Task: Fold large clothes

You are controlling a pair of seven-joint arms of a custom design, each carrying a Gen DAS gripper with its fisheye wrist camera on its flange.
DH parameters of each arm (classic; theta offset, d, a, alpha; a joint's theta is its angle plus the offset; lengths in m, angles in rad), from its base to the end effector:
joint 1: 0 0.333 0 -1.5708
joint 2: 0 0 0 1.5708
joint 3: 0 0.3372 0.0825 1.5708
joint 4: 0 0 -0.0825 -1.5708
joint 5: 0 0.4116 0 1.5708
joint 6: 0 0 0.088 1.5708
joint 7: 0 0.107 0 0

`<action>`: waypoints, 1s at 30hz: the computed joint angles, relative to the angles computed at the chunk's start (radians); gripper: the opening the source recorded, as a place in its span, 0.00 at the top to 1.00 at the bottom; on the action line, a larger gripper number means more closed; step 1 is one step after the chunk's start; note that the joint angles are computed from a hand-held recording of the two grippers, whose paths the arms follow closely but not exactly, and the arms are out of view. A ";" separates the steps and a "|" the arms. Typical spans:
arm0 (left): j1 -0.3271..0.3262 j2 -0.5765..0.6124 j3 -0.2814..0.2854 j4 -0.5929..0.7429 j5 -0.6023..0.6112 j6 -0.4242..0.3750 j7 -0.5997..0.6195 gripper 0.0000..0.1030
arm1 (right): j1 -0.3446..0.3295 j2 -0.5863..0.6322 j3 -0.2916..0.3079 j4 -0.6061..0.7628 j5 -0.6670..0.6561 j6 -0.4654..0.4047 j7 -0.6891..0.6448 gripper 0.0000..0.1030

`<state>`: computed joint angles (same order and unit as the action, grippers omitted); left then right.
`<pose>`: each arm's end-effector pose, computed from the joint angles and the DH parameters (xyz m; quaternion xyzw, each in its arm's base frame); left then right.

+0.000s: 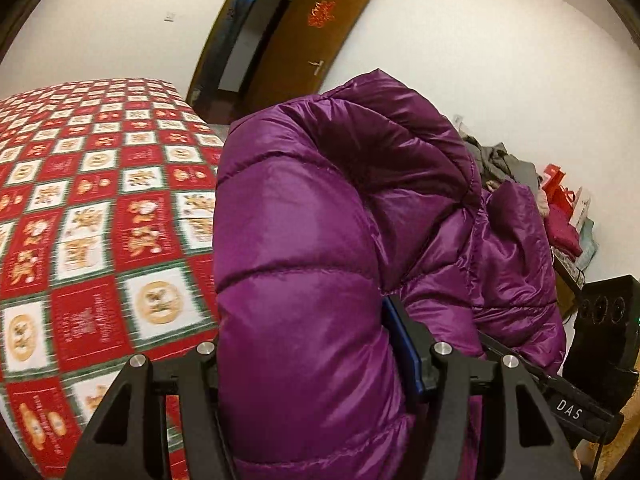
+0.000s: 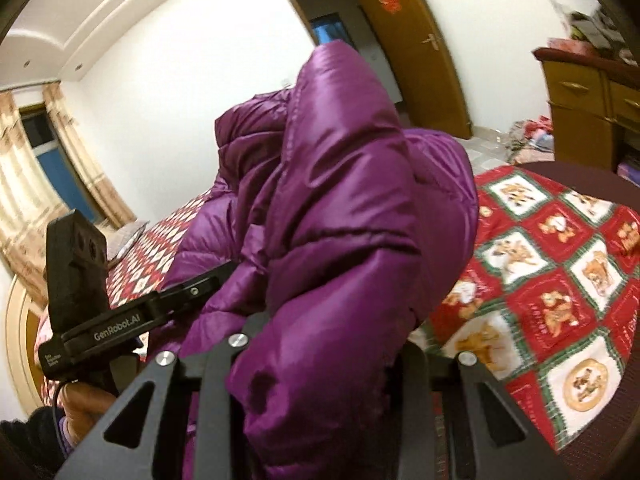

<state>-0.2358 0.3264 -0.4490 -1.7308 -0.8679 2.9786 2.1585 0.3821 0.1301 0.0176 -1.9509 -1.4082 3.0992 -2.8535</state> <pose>0.6073 -0.3769 0.5027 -0.4861 0.7189 -0.4951 0.0411 0.5468 0.3198 0.4856 -0.5872 0.6342 -0.1932 0.4644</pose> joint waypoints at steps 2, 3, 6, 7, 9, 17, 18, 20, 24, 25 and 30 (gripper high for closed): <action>-0.036 0.026 0.032 0.028 0.063 -0.006 -0.049 0.41 | -0.004 -0.001 -0.007 -0.005 -0.020 0.002 0.034 0.67; -0.045 0.030 0.038 0.029 0.085 -0.004 -0.067 0.41 | -0.005 -0.001 -0.005 -0.005 -0.016 0.000 0.039 0.67; -0.072 0.046 0.070 0.040 0.169 -0.012 -0.143 0.41 | -0.011 0.022 -0.007 0.005 -0.007 0.022 0.039 0.67; -0.071 0.042 0.073 0.034 0.185 -0.013 -0.161 0.41 | -0.010 0.027 -0.012 0.006 -0.012 0.033 0.044 0.67; -0.080 0.042 0.084 0.029 0.221 -0.006 -0.209 0.41 | -0.016 0.036 -0.021 0.011 -0.009 0.069 0.035 0.67; -0.071 0.037 0.112 0.011 0.329 0.039 -0.350 0.41 | -0.011 0.104 0.000 0.065 0.253 0.114 -0.256 0.67; -0.066 0.041 0.110 0.014 0.336 0.044 -0.360 0.41 | -0.029 0.115 0.026 0.075 0.303 0.110 -0.320 0.67; -0.054 0.047 0.104 0.018 0.343 0.055 -0.373 0.41 | -0.041 0.128 0.051 0.091 0.368 0.095 -0.406 0.67; -0.027 0.057 0.084 0.021 0.344 0.077 -0.382 0.41 | -0.027 0.150 0.059 0.122 0.448 0.067 -0.531 0.67; -0.022 0.060 0.080 0.023 0.345 0.080 -0.383 0.41 | -0.027 0.157 0.060 0.127 0.470 0.068 -0.560 0.67; -0.064 0.088 0.147 0.060 0.409 0.069 -0.463 0.41 | -0.085 0.204 0.128 0.157 0.609 0.073 -0.731 0.67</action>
<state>-0.2994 0.4142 -0.3023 -1.6709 -0.4589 3.0477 1.6954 0.2970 0.3345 0.1461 -1.7943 -0.7990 3.1720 -3.5846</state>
